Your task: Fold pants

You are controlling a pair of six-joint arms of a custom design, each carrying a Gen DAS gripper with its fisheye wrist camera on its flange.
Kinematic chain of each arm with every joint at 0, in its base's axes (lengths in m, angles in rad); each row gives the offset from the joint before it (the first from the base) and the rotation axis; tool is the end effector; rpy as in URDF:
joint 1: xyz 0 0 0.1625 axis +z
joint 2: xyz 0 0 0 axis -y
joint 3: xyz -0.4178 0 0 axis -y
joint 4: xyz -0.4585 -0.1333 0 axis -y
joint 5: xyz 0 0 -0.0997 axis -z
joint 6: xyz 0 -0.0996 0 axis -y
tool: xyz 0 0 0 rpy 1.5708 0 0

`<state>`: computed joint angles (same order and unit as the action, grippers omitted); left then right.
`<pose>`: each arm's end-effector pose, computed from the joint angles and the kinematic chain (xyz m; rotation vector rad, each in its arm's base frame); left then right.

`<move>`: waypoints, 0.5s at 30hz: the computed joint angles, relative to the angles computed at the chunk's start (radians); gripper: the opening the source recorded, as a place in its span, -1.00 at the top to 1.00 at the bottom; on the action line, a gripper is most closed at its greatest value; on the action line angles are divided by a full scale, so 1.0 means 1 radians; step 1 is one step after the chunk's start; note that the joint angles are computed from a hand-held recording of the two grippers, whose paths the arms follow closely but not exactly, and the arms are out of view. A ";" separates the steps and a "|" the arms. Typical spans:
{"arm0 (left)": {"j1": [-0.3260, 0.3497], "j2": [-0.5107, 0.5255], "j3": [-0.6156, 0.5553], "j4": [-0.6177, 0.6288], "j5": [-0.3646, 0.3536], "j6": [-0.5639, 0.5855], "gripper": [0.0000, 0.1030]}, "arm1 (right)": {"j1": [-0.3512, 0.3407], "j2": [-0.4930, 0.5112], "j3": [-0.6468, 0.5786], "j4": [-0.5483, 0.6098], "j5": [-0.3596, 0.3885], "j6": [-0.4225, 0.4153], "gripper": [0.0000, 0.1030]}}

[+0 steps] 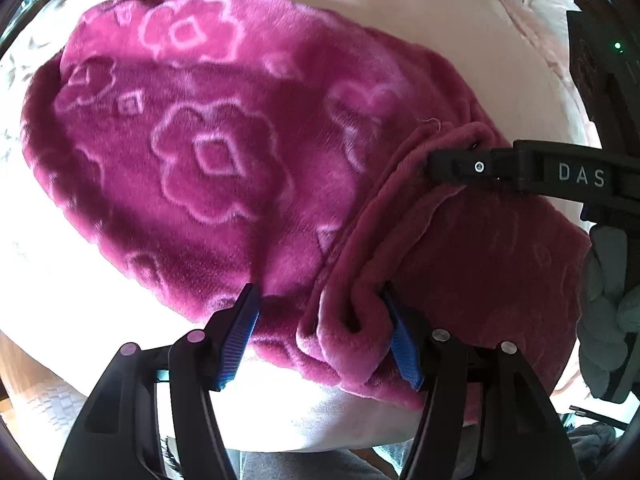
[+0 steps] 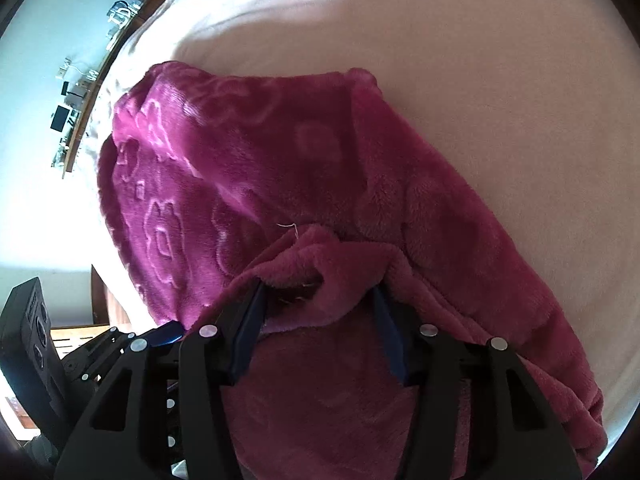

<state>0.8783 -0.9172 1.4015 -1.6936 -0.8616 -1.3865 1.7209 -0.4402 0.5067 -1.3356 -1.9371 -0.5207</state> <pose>-0.3112 -0.6855 0.1748 -0.6708 2.3378 -0.5499 0.2316 -0.8783 0.1916 0.9936 -2.6117 -0.5126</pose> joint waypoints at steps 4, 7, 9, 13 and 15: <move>0.007 -0.016 0.020 -0.015 -0.013 0.022 -0.23 | 0.009 0.012 -0.013 -0.002 -0.032 0.003 -0.04; 0.019 -0.013 0.007 -0.034 -0.027 0.063 -0.24 | 0.016 -0.001 -0.001 -0.010 -0.030 -0.001 -0.04; 0.022 -0.019 0.011 -0.066 -0.040 0.083 -0.24 | 0.020 -0.017 0.000 -0.005 -0.005 -0.005 -0.04; 0.029 -0.050 0.019 -0.117 -0.054 0.110 -0.26 | 0.025 -0.046 0.004 0.007 0.059 0.009 -0.05; 0.028 -0.074 0.034 -0.127 -0.043 0.105 -0.26 | 0.027 -0.062 0.018 0.003 0.087 0.022 -0.06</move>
<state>0.9063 -0.9911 1.4353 -1.8209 -0.9041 -1.2811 1.7483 -0.5019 0.5251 -1.3323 -1.8502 -0.4987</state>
